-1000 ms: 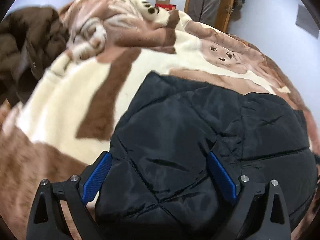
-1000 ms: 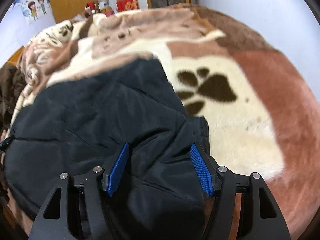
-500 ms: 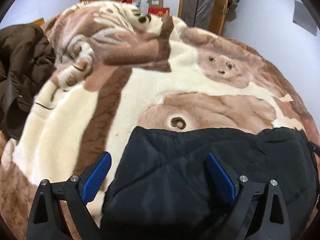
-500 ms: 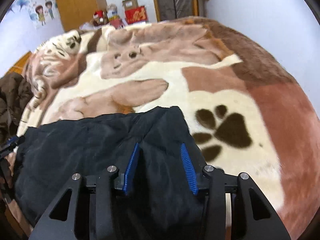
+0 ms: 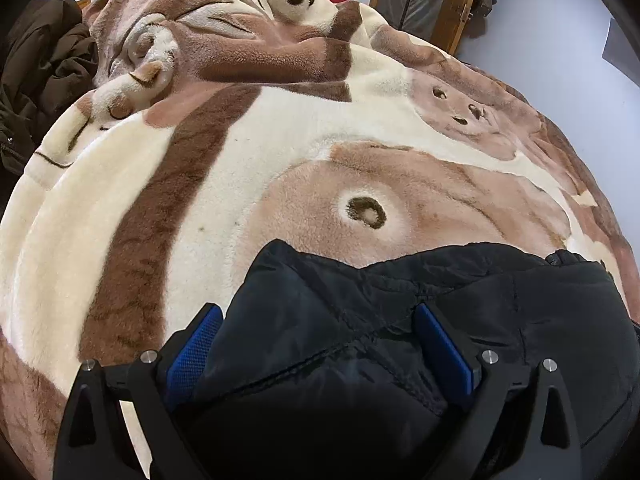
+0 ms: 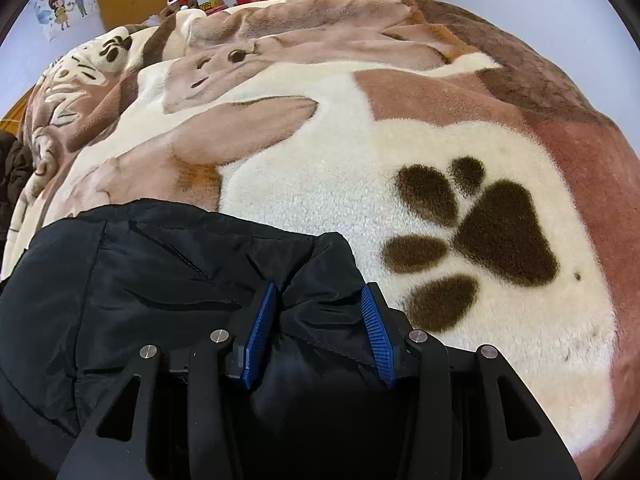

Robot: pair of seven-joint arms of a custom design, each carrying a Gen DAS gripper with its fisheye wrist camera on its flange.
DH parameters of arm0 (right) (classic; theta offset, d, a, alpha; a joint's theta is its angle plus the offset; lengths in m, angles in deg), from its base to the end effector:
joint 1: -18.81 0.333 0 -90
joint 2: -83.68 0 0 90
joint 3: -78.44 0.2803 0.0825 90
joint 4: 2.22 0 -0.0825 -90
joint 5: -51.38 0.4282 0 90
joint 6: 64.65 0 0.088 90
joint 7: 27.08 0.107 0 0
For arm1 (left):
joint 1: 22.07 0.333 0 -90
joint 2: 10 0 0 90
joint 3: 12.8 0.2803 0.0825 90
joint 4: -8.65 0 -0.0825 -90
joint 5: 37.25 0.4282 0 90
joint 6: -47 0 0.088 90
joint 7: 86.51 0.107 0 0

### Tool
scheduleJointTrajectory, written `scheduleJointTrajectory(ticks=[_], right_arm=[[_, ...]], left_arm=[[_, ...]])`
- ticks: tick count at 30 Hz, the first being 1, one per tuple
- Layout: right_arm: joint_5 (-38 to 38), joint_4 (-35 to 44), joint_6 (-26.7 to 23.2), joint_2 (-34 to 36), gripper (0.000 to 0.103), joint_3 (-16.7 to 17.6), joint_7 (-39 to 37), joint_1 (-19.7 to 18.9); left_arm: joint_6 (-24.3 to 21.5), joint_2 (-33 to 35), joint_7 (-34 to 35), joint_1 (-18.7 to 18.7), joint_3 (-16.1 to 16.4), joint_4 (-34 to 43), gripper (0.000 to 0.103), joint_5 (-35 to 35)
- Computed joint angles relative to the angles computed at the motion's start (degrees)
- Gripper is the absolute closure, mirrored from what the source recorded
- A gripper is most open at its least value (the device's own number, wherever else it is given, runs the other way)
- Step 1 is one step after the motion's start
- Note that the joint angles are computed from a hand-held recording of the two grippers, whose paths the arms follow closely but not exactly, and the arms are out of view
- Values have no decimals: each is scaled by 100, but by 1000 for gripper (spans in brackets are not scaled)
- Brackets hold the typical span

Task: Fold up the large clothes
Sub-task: 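Hold the folded jacket edge with both tools and smooth it down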

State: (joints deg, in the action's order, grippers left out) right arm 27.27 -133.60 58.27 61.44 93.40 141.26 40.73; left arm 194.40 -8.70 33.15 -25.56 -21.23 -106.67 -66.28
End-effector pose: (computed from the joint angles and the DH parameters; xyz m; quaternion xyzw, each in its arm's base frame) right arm 0.4201 0.2992 0.4766 -0.4767 0.8404 -0.2069 0.1535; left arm 0.6260 -0.1236 0.4446 -0.5360 0.7820 -0.3031 0.0966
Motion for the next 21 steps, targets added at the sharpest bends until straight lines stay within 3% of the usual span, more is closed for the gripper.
scheduleJointTrajectory(ticks=[7, 11, 15, 21], right_arm=[[-83, -5, 6, 20, 58, 21, 76, -14], [-64, 106, -113, 86, 58, 5, 14, 5], [44, 206, -304, -22, 58, -11, -66, 48], [-55, 372, -589, -468, 56, 232, 105, 113]], left_arm=[[62, 18, 23, 5, -2, -16, 4, -10], [56, 10, -259, -10, -5, 32, 4, 400], [132, -353, -493, -50, 10, -146, 7, 856], [243, -1220, 46, -259, 209, -613, 7, 395]])
